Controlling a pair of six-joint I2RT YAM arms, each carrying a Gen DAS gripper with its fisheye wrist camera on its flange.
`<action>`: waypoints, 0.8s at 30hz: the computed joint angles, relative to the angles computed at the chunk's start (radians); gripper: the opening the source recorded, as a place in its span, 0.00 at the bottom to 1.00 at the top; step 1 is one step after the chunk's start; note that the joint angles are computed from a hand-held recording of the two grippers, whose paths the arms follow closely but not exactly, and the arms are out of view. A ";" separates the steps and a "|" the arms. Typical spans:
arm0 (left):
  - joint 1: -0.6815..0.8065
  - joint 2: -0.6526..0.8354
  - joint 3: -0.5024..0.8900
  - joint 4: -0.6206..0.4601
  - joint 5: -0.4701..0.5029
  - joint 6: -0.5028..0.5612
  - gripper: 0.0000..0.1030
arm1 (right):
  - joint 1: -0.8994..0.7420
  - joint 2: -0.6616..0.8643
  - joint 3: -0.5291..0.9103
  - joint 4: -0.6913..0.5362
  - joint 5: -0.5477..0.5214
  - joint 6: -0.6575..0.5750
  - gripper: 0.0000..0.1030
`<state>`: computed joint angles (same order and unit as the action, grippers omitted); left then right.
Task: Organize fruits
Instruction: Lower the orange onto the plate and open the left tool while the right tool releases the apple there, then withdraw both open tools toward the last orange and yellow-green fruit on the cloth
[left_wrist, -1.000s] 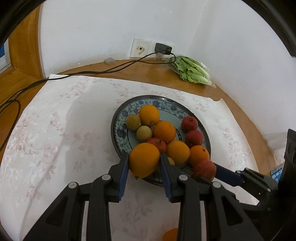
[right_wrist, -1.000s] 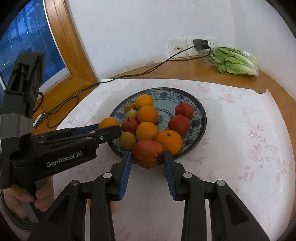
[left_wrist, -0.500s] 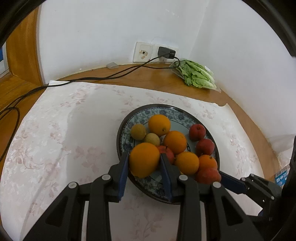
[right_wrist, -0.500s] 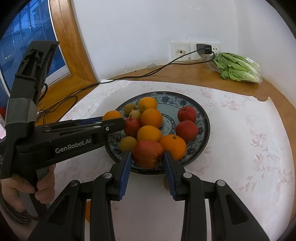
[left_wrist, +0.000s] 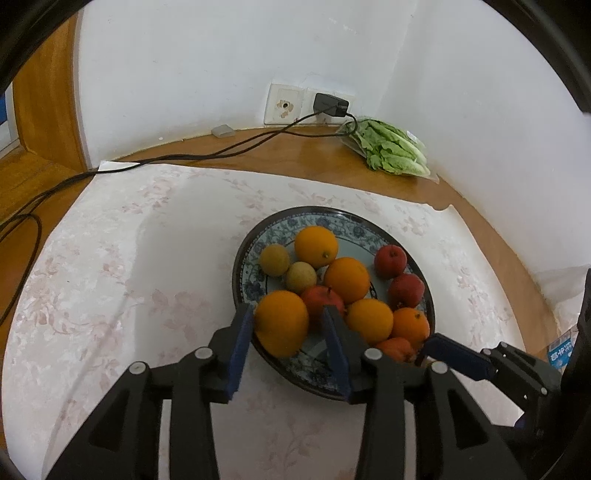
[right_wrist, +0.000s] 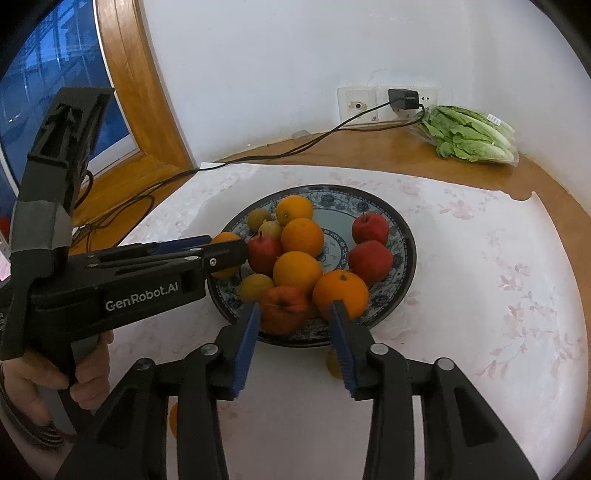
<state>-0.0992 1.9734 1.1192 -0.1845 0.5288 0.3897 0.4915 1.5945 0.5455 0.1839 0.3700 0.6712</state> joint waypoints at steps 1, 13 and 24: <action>0.003 -0.007 -0.005 0.000 0.001 0.002 0.42 | 0.001 -0.006 -0.004 0.001 0.003 0.001 0.41; 0.052 -0.092 -0.061 -0.064 0.032 0.035 0.45 | 0.051 -0.107 -0.049 -0.055 0.058 0.056 0.41; 0.097 -0.154 -0.129 -0.125 0.033 0.091 0.45 | 0.119 -0.193 -0.094 -0.131 0.120 0.147 0.41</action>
